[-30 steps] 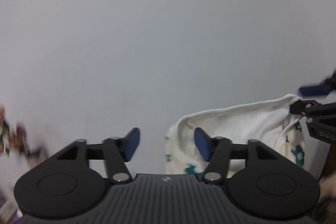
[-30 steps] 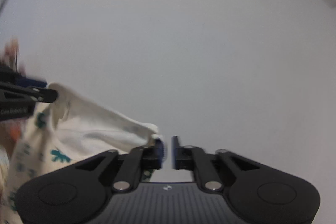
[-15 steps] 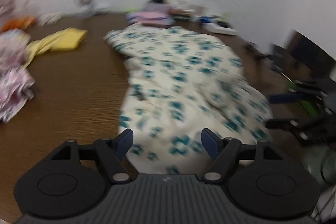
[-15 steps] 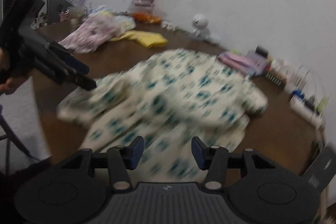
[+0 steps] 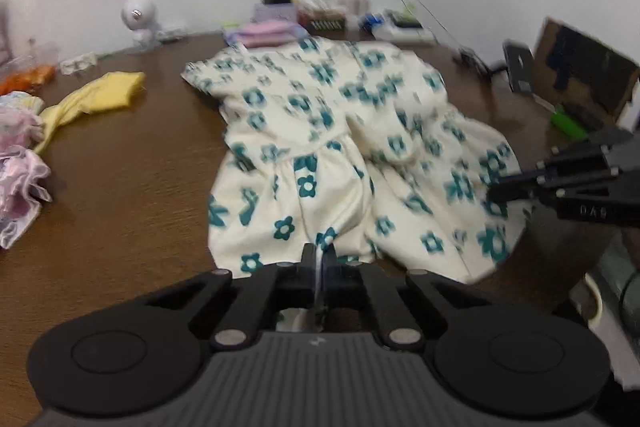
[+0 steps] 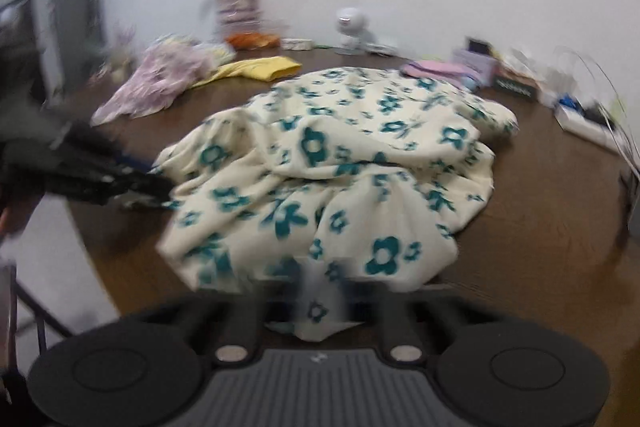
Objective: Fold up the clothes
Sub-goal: 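Grasp the garment edge with both tools and lift it to shake it out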
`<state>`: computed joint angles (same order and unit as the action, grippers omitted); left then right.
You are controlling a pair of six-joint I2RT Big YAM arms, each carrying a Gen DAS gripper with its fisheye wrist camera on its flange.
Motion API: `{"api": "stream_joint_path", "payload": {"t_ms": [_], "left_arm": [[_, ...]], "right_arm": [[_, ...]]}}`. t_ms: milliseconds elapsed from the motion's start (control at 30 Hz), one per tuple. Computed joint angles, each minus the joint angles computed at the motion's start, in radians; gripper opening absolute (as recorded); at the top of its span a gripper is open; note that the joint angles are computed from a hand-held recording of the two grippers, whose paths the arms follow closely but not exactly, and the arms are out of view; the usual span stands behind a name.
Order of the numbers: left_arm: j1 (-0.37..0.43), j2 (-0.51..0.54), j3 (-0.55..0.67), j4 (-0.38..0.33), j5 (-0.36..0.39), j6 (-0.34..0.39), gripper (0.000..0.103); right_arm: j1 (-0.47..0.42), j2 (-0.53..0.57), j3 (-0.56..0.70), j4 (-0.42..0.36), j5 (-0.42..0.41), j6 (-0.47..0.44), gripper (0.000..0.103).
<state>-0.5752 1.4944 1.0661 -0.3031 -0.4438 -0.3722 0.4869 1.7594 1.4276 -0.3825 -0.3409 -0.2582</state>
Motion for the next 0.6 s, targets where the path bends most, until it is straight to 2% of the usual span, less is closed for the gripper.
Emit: {"api": "stream_joint_path", "payload": {"t_ms": [33, 67, 167, 233, 333, 433, 567, 600], "left_arm": [[-0.004, -0.014, -0.001, 0.014, -0.026, 0.002, 0.002], [-0.012, -0.036, 0.001, 0.023, -0.059, 0.014, 0.002], [-0.049, -0.131, 0.032, 0.039, -0.196, 0.11, 0.002], [-0.076, -0.186, 0.058, 0.085, -0.294, 0.219, 0.002], [-0.113, -0.258, 0.089, 0.217, -0.374, 0.405, 0.002], [-0.151, -0.301, 0.139, 0.356, -0.402, 0.584, 0.002], [-0.186, -0.289, 0.25, 0.447, -0.387, 0.786, 0.002], [-0.19, -0.279, 0.278, 0.456, -0.386, 0.816, 0.002]], "right_arm": [[0.006, -0.001, 0.003, 0.008, 0.029, 0.022, 0.0], [0.007, -0.023, -0.014, 0.052, 0.042, 0.049, 0.0], [-0.015, -0.122, -0.068, 0.222, 0.026, 0.152, 0.0], [-0.028, -0.191, -0.096, 0.339, 0.049, 0.201, 0.0], [-0.049, -0.278, -0.116, 0.49, 0.056, 0.252, 0.0], [-0.047, -0.349, -0.117, 0.601, 0.086, 0.232, 0.0], [-0.032, -0.4, -0.066, 0.705, 0.194, 0.185, 0.0], [-0.032, -0.404, -0.041, 0.697, 0.202, 0.184, 0.0]]}}
